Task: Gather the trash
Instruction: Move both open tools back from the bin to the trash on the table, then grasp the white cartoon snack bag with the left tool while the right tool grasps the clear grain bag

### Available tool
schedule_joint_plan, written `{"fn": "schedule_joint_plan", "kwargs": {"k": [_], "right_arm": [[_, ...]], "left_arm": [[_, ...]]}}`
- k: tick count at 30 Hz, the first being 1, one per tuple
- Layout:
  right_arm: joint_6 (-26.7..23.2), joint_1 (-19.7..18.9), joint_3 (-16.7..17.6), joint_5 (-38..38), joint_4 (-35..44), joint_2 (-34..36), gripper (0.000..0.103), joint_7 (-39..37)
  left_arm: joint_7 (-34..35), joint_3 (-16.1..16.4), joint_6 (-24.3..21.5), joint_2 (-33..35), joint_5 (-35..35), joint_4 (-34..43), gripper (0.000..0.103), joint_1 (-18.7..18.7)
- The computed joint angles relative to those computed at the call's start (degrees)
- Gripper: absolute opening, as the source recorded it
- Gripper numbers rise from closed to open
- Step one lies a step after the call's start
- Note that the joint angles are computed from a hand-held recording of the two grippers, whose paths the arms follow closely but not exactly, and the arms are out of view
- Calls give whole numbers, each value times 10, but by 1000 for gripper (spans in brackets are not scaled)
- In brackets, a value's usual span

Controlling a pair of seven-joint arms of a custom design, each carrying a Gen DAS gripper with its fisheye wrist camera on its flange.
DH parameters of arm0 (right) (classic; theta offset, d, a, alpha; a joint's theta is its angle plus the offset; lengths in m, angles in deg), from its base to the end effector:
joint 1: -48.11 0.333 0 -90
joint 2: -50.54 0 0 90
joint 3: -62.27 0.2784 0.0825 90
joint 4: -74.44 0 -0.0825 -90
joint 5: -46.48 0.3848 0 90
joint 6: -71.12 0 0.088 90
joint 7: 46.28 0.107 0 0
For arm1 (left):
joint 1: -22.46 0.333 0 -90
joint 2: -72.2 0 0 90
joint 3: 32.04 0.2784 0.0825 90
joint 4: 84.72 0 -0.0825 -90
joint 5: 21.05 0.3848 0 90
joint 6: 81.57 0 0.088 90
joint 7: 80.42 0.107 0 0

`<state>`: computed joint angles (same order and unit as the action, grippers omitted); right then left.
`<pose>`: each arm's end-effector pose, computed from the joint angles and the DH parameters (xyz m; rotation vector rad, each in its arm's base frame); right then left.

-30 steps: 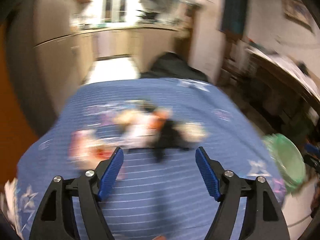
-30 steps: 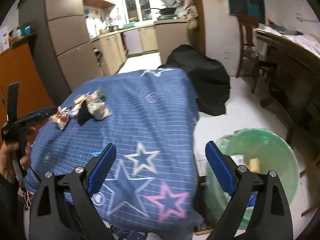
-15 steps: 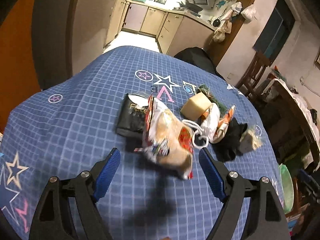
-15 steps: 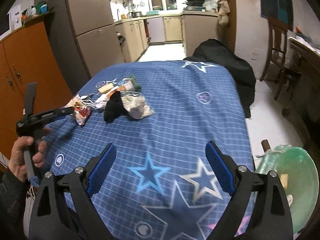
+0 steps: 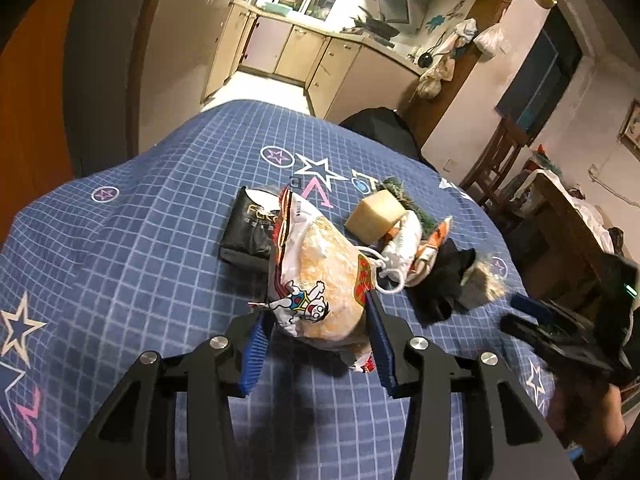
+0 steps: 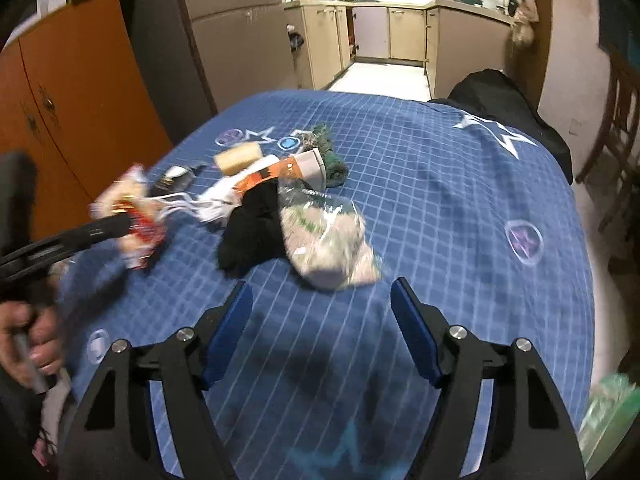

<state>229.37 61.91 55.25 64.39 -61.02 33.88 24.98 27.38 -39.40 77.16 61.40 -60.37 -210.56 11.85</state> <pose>0.5098 0.0450 0.4802 -1.9136 1.5839 -0.4797 0.5269 -0.1453 0.5081 -1.8256 1.9869 -1.1996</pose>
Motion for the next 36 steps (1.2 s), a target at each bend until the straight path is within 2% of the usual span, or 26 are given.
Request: {"fn": "schedule_joint_plan", "kwargs": {"k": [8,10,13,20,25,29,34,36], "right_arm": [[14,-29,34,-65,63,80,67,53],[11,-38,40,-86,65,86,49,70],[20,-42,43,-99,48,72,42,83],[41,-22,21,-89,-36,-26,41,77],[49,-31,28,-125,-113,-138,41,137],[50,-46,38,-166,-161,-222,41,191],[38,-70,50,-215,-207,-318,41,245],[31,-79,50,-233,-221,-353,41,262]], "left_arm": [[20,14,-10,-58,-19,-43,46,-6],[18,17,-10,-67,-18,-50,46,-6],[15,20,-9,-74,-17,-55,46,-7],[7,15,2,-108,0,-81,46,-14],[2,10,8,-138,13,-96,46,-32],[-7,-6,18,-167,37,-107,46,-53],[-55,-49,27,-186,104,-102,46,-56],[-68,-56,31,-192,122,-102,46,-64]]}}
